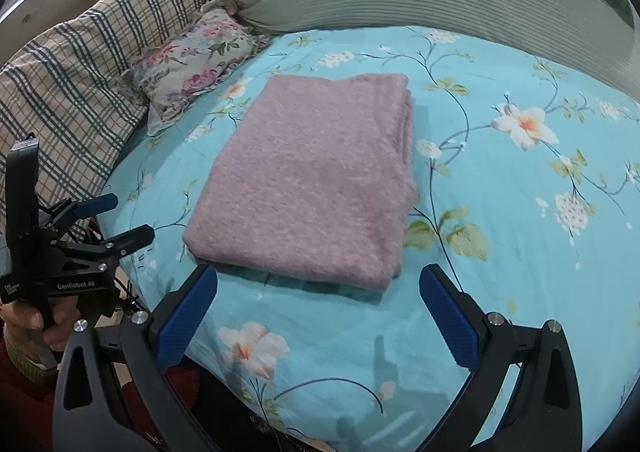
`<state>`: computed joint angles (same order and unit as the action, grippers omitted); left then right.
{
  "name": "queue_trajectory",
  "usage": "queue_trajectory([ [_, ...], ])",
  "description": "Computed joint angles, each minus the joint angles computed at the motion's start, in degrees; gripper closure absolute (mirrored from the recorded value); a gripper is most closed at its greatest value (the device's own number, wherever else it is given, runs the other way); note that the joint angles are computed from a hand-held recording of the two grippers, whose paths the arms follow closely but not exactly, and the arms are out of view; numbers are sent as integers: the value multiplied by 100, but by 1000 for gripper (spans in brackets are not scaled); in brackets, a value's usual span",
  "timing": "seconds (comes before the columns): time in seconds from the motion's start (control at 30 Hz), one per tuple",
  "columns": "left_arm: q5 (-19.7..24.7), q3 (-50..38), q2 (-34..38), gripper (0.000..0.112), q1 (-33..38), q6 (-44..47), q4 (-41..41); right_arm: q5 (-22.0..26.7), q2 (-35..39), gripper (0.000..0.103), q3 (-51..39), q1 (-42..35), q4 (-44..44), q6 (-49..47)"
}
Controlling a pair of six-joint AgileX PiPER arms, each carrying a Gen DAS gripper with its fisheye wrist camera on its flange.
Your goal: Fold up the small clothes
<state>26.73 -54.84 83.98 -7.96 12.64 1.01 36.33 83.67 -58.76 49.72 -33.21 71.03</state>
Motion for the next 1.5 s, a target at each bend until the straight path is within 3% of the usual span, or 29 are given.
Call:
queue_trajectory([
  [0.27,41,-79,-51,16,-133,-114,36,-109,175,1,-178,-57,176,-327],
  [1.5,-8,-58,-106,16,-439,-690,702,-159,85,1,-34,-111,205,-212],
])
